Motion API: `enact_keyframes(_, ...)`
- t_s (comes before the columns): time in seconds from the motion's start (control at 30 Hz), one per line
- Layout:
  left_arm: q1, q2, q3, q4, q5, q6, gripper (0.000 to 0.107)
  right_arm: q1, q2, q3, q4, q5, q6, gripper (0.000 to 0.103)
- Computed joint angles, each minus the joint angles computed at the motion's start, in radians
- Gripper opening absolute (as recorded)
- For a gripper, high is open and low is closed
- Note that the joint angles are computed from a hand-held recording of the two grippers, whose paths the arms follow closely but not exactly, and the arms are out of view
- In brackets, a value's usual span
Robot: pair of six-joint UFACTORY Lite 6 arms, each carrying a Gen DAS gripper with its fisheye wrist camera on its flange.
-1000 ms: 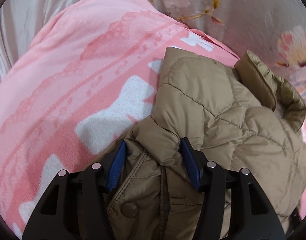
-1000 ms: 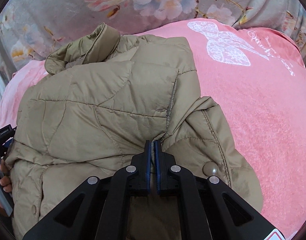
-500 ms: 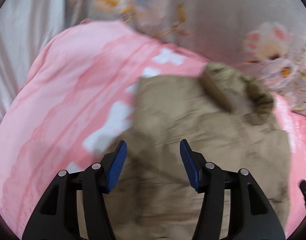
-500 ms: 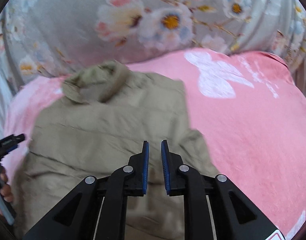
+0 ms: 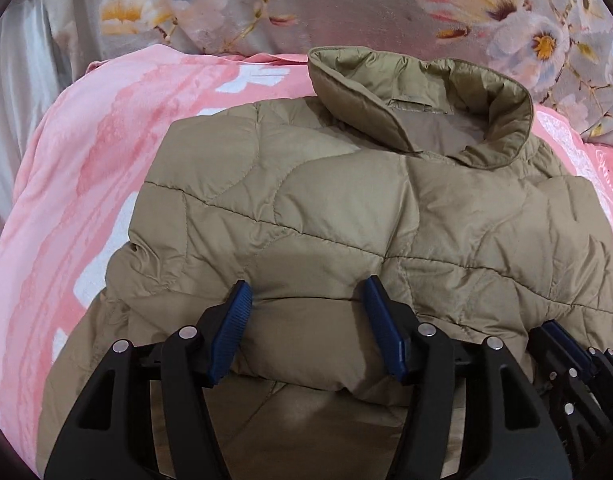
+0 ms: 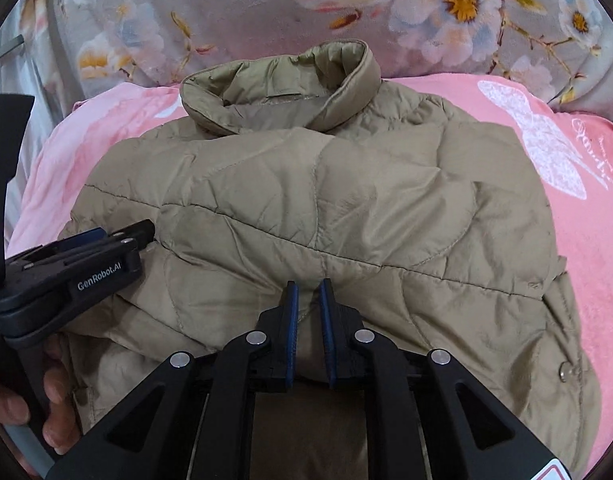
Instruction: Fold large clothes
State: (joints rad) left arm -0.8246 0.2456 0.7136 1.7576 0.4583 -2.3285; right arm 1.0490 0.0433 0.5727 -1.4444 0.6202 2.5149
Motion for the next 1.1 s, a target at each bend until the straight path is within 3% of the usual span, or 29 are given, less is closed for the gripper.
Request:
enact_keyframes(0.3, -0.047, 0.047, -0.013, 0.068, 0.094, -0.109, 0.058, 0.008, 0.061, 0.027, -0.020, 0.030, 0.020, 0.012)
enact_keyframes(0.73, -0.063, 0.065, -0.014, 0.083, 0.122, -0.138, 0.058, -0.012, 0.030, -0.020, -0.120, -0.005, 0.131, 0.012)
enact_keyframes(0.83, -0.015, -0.028, -0.094, 0.249, 0.062, -0.286, 0.061, -0.051, -0.054, -0.099, -0.258, -0.066, 0.259, 0.014)
enact_keyframes(0.9, 0.055, -0.154, -0.162, 0.409, -0.049, -0.393, 0.061, -0.099, -0.157, -0.137, -0.238, -0.149, 0.183, 0.019)
enact_keyframes(0.97, 0.157, -0.320, -0.195, 0.602, -0.189, -0.529, 0.062, -0.124, -0.258, -0.148, -0.121, -0.149, 0.050, 0.027)
enact_keyframes(1.03, 0.228, -0.345, -0.116, 0.658, -0.271, -0.553, 0.067, -0.208, -0.332, -0.114, -0.052, -0.166, -0.084, 0.036)
enact_keyframes(1.1, 0.292, -0.264, 0.042, 0.784, -0.372, -0.673, 0.076, -0.329, -0.340, -0.067, -0.129, -0.259, -0.068, 0.044)
